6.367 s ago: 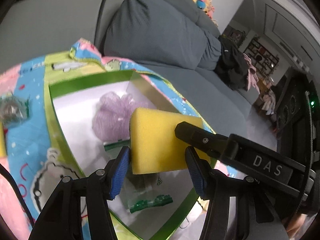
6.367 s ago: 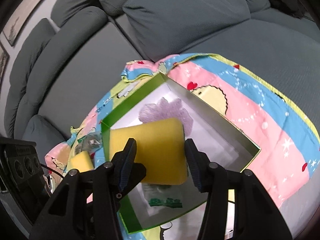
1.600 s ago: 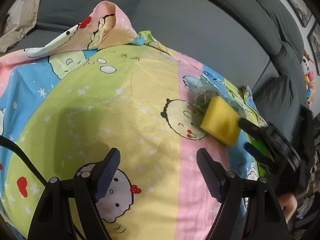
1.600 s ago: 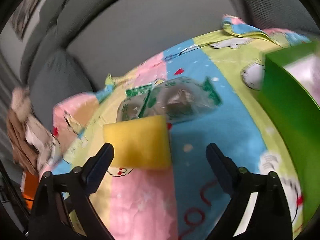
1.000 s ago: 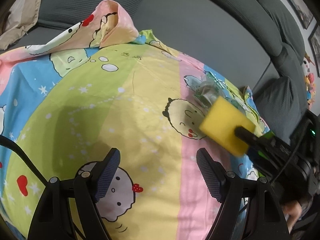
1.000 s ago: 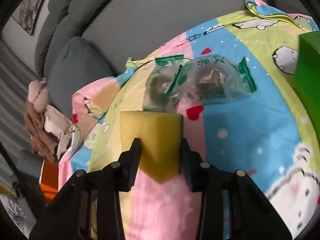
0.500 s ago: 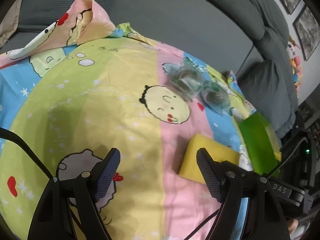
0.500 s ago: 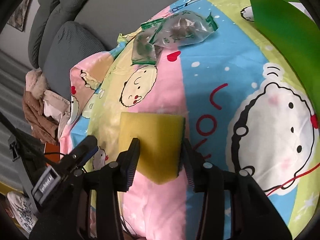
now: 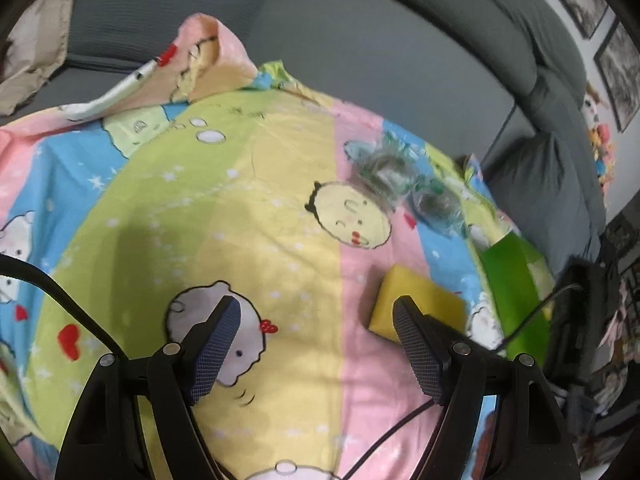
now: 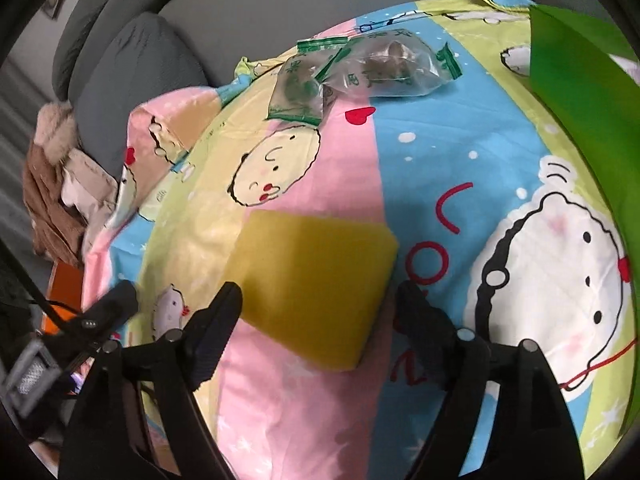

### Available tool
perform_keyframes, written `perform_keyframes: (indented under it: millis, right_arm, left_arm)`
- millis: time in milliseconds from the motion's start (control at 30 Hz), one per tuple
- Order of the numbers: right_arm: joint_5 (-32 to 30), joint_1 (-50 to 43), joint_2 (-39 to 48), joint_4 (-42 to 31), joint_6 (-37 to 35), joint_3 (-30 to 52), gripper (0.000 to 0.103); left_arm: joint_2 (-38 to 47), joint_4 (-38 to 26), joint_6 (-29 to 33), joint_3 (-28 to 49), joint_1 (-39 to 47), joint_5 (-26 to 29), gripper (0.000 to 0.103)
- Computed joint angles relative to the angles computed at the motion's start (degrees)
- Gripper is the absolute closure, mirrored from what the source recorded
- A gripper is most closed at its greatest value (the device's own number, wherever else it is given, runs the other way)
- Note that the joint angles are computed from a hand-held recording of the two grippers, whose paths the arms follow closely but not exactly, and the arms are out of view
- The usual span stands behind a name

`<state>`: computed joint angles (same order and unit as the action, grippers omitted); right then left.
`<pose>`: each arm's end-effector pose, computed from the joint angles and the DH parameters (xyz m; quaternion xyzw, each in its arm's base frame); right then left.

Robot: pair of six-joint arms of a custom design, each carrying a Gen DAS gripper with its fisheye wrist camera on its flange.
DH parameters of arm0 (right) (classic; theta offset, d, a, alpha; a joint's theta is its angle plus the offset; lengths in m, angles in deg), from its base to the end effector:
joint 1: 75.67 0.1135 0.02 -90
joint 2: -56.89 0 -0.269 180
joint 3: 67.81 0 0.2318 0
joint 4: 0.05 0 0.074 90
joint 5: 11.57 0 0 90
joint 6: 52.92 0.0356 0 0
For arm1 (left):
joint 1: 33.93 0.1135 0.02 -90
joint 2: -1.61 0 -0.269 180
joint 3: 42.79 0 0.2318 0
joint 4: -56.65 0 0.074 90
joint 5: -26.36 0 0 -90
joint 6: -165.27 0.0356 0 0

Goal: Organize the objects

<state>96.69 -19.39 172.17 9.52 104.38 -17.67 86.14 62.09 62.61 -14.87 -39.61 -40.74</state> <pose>0.1721 0.2377 0.0575 0.1373 0.9342 0.1859 0.2717 0.1866 -0.0325 0.1045 0.0096 0.9267 -0.2368 0.2918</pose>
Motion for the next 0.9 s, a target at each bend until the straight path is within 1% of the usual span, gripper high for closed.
perform_keyframes:
  millis: [133,233,267,300,367,433,467,500,567,600,700,767,833,900]
  right_arm:
    - [2.41,1.63,-2.04,-5.25,3.02,0.67,0.023]
    - [4.01,3.02,-5.07,-3.56,5.1,-2.12,0.023]
    - [5.06,3.78,-6.41,-4.02,5.41,-2.6,0.021]
    - [6.37,4.54,-7.86,-6.0,5.72,-2.48,0.018]
    - [10.08,6.7,-11.86,-12.25,6.49,-1.99,0.017]
    - [13.6,9.09,-16.89,-16.99,7.08,-2.76,0.017]
    - [15.41,10.5,-19.58,-19.83,8.18,-3.15,0.016]
    - [17.26,11.93,-21.98,-23.23,9.62,-3.09,0.014]
    - [22.19,15.83,-26.66,-32.36,13.81,-2.05,0.008]
    - [24.79,18.11,-28.51,-37.51,16.28,-1.04,0.008]
    - [31.64,25.71,-30.93,-56.9,27.25,4.41,0.007]
    - [34.1,30.33,-31.54,-67.51,35.2,6.96,0.005]
    - [34.86,34.01,-33.19,-73.05,42.17,7.07,0.005]
    - [35.02,37.11,-36.05,-74.67,48.73,5.2,0.005]
  left_arm:
    - [-7.47,-3.61,1.66,-2.16,5.44,4.12,0.024]
    - [-10.44,-6.91,0.72,-1.54,7.73,4.48,0.024]
    - [-11.01,-7.33,0.11,-1.5,7.95,4.07,0.024]
    - [-11.49,-7.6,-0.2,-1.51,8.03,3.88,0.024]
    - [-12.35,-8.98,-0.62,-0.92,7.16,3.27,0.024]
    - [-13.69,-8.61,-1.67,-1.16,6.18,4.42,0.024]
    - [-14.4,-8.74,-2.04,-1.15,5.36,5.12,0.024]
    - [-15.55,-9.46,-2.01,-1.2,4.65,5.6,0.024]
    - [-16.97,-10.45,-1.9,-0.9,2.55,5.24,0.024]
    - [-17.93,-11.27,-1.42,-0.67,1.35,4.66,0.024]
    - [-21.04,-13.17,-0.22,-0.66,-0.64,4.17,0.024]
    - [-22.55,-13.98,0.51,-0.67,-1.46,4.9,0.024]
    - [-23.34,-14.37,0.88,-0.55,-2.51,5.3,0.024]
    - [-23.46,-14.34,0.57,-0.45,-4.46,4.46,0.024]
